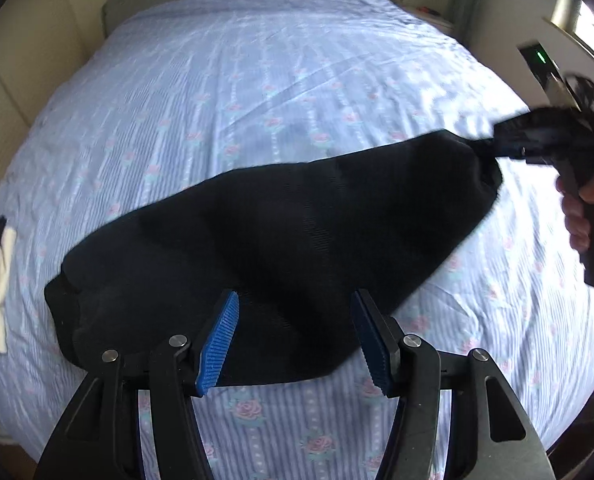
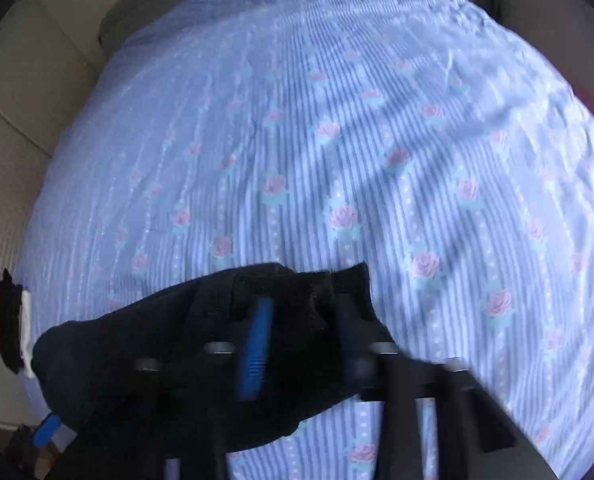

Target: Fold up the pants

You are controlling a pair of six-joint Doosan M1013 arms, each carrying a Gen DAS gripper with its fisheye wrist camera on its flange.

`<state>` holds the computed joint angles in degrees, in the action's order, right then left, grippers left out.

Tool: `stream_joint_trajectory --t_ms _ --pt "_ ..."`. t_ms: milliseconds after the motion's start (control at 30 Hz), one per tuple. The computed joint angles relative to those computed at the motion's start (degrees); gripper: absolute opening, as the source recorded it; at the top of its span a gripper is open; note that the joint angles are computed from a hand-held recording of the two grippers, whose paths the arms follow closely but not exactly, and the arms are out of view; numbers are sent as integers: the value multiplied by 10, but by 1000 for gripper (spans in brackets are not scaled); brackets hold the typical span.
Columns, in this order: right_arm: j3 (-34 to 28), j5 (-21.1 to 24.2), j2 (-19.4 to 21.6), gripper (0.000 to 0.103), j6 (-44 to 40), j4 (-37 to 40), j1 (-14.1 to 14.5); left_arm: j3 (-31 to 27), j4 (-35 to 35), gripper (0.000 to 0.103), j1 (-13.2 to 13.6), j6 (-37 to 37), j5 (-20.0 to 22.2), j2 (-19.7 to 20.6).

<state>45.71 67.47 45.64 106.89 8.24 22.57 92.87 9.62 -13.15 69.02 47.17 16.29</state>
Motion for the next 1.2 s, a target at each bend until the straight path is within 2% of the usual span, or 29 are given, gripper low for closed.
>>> stream_joint_trajectory --t_ms 67,267,333,400,467,533,567,600,633,700,800,933,1067,1200 --pt "-12 16 8 6 -4 0 -1 -4 -6 58 7 -4 8 4" --pt "-31 -6 1 5 -6 -139 24 -6 20 58 11 -26 2 5" --pt "-49 13 14 5 -6 -152 24 -8 17 58 13 -24 5 8" --pt "-72 52 32 6 -20 -152 25 -8 11 58 15 -21 6 8" --pt "-67 64 33 6 -21 -162 27 -6 14 58 15 -21 6 7" --pt "-53 59 26 21 3 -180 29 -5 18 58 16 -22 7 6" --pt "-51 66 23 35 25 -195 29 -4 21 58 17 -23 7 5" --pt "-45 67 16 40 55 -213 30 -2 23 58 18 -25 6 3" --pt "-28 49 2 42 89 -232 32 0 24 58 20 -27 5 0" --pt "3 13 -28 57 129 -273 41 7 24 59 25 -36 -2 -11" --pt "28 -20 -59 61 120 -295 56 23 27 61 36 -51 -5 -32" --pt "34 -12 -72 61 78 -328 86 48 30 62 59 -80 10 -63" --pt "62 -23 -86 61 80 -284 99 71 54 63 78 -116 37 -86" --pt "85 -1 -87 62 109 -243 105 93 77 63 86 -130 61 -100"
